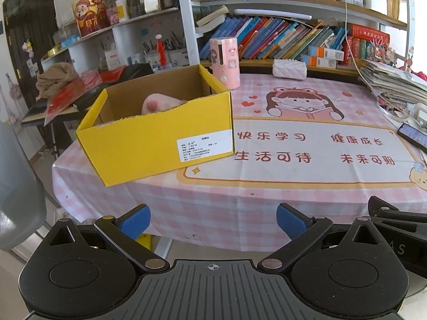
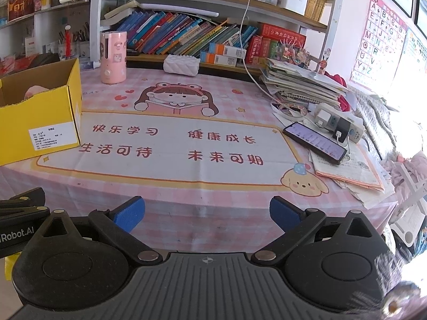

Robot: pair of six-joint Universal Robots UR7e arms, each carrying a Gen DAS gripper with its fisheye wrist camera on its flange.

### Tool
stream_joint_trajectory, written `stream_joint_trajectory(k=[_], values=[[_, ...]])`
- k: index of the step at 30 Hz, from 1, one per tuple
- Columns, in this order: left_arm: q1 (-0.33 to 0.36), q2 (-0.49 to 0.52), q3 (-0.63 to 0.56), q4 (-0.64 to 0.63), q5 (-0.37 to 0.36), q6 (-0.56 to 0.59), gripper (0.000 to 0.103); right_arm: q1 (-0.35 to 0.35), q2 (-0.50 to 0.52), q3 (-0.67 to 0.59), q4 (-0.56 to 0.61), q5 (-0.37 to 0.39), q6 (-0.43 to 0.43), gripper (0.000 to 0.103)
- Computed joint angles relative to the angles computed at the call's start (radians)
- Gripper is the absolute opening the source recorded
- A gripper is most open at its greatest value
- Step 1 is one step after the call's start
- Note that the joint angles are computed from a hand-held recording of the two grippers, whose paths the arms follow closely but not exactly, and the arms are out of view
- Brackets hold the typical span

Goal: Organize objects

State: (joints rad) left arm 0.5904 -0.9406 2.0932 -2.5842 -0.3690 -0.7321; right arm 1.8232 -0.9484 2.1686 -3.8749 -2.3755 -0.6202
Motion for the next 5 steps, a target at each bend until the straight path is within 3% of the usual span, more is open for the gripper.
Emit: stream_joint_trajectory(k=[5], values=[[0.0, 0.0, 0.0, -0.002, -0.002, 0.002, 0.102, 0.001, 0.002, -0.006, 0.006, -0.001, -0.002, 0.101]])
